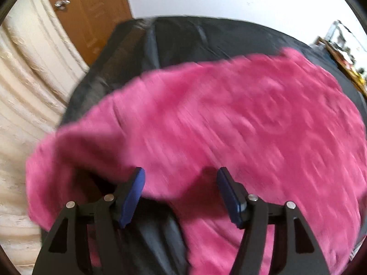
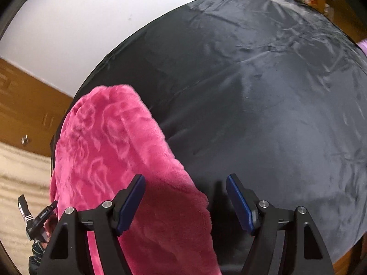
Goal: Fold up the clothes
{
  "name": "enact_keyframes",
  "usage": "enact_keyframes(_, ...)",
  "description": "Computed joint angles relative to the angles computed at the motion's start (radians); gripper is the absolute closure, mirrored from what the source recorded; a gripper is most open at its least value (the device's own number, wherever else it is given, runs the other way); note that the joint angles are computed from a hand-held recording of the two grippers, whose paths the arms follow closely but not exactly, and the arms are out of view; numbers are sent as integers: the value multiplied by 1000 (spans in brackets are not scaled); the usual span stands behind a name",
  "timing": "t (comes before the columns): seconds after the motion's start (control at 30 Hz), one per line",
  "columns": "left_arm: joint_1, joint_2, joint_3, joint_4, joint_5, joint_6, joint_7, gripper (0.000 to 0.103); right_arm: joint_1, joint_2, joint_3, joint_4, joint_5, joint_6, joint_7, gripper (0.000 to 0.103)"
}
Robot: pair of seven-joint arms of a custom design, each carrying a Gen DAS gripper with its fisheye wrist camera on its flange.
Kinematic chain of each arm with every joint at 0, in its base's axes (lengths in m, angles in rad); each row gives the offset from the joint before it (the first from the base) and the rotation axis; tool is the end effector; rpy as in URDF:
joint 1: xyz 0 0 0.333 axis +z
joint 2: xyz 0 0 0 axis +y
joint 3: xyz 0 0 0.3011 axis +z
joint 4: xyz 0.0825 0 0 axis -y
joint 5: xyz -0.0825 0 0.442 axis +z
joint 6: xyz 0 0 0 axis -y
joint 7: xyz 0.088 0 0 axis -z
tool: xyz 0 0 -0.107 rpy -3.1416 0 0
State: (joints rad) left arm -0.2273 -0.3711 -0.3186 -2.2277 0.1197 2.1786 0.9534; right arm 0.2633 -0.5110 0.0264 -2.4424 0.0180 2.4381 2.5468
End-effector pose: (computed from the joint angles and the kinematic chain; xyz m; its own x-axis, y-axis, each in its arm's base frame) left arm 0.4552 -0.2828 0.5149 0.0243 -0.9995 -0.0184 -0.9311 -0.0160 -0.3645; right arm 0.4754 0.1423 0.5063 -0.5416 -0.7371 -0.4041 -0.7001 0.6616 -0.2686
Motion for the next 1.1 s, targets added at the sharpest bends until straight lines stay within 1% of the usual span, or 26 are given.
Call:
enact_keyframes(0.1,-41,-55,-8,-57,-63,3,-8,34,19,3,-18,-5,18,2,-58,28)
enact_keyframes(0.17,-59,-93,-22,-92,-84,-5,-23,34,33,12,-33,-6,46,19,-101,28)
enact_keyframes(0.27,-81,-135,-42,-130,-104,-47,-53,34,55,30,-56,-4,97,48,-180,28)
enact_keyframes(0.33,-92,-160,-56,-155,-104,-89,-76,34,62,42,-65,0,129,59,-220,28)
enact_keyframes(0.4,-100,-214,-71,-196,-95,-91,-115,28,72,54,-78,2,169,75,-269,28)
enact_keyframes(0.53,-124,-295,-83,-249,-102,-138,-161,25,75,68,-79,13,213,74,-334,28)
enact_keyframes(0.63,-144,-357,-91,-288,-98,-175,-165,23,74,88,-76,28,236,66,-368,28)
enact_keyframes(0.73,-171,-424,-109,-326,-86,-223,-163,18,70,117,-73,48,254,67,-397,28)
enact_keyframes(0.83,-193,-491,-95,-370,-115,-246,-170,15,64,144,-69,69,269,69,-423,28)
enact_keyframes(0.93,-192,-519,-84,-383,-131,-273,-161,10,68,153,-71,75,301,73,-458,28)
enact_keyframes(1.03,-174,-477,-75,-342,-125,-310,-113,10,86,158,-80,77,362,97,-512,30)
enact_keyframes(1.07,-163,-454,-73,-319,-122,-324,-100,10,96,163,-86,81,394,109,-534,35)
enact_keyframes(1.1,-153,-433,-71,-299,-118,-336,-88,10,105,168,-92,84,427,120,-557,38)
